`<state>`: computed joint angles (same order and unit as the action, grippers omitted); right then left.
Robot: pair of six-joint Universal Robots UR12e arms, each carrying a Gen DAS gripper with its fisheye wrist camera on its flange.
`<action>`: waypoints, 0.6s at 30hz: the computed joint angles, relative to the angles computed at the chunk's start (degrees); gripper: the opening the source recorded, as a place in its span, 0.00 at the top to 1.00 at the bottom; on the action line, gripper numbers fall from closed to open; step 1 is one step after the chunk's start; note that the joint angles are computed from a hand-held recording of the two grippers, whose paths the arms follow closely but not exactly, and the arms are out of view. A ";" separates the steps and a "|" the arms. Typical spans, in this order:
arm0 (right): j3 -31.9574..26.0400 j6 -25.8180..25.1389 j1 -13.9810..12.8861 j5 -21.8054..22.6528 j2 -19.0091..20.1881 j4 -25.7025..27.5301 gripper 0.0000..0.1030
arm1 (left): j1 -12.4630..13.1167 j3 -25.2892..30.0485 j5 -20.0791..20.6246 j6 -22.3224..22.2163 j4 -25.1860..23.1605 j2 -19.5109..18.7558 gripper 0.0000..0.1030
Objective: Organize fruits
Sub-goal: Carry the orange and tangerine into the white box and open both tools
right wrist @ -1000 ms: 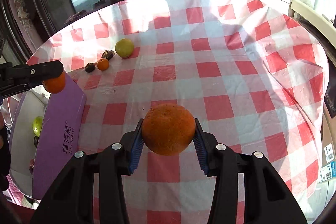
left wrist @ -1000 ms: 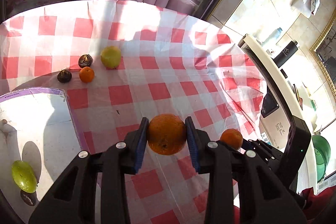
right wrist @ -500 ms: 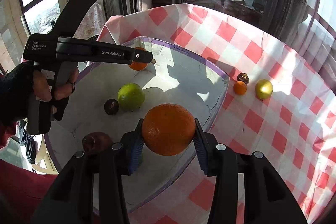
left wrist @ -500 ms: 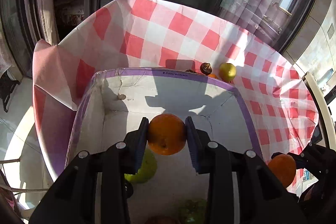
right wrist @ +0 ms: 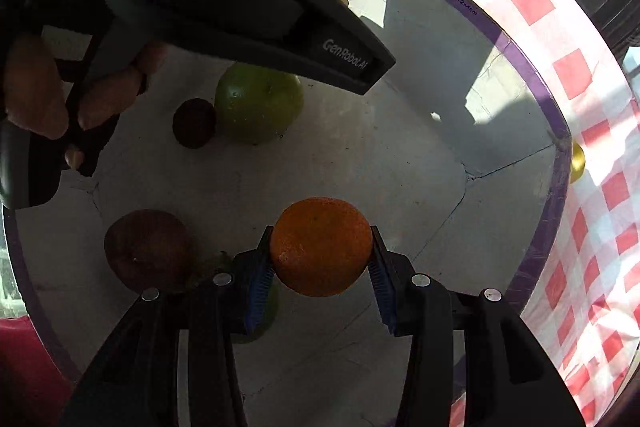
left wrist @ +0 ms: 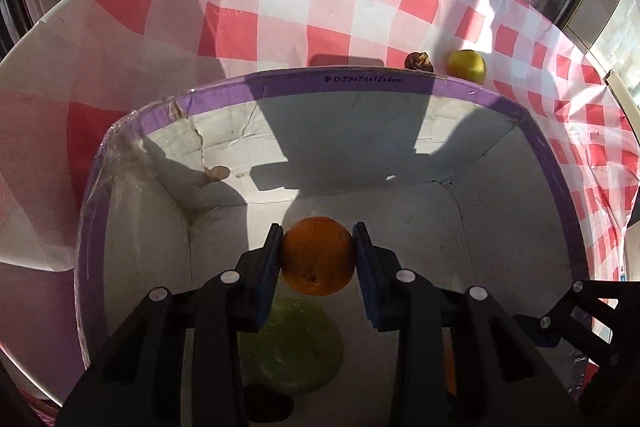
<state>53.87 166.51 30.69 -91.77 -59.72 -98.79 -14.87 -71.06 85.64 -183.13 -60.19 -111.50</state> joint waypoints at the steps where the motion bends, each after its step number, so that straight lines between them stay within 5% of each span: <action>1: -0.58 -0.26 0.16 -0.42 0.42 1.08 0.57 | 0.03 0.50 0.15 0.83 -0.75 -0.45 0.65; 7: -3.06 -3.05 1.33 -4.09 2.28 6.66 0.57 | 0.10 1.95 0.97 3.21 -4.53 -2.03 0.65; 18: -4.64 3.25 0.26 -1.84 3.03 10.80 0.51 | -0.45 1.43 1.75 3.40 -5.58 -2.39 0.63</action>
<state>49.23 169.76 30.95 -93.60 -56.70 -87.99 -15.31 -69.63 87.39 -179.72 -65.77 -113.89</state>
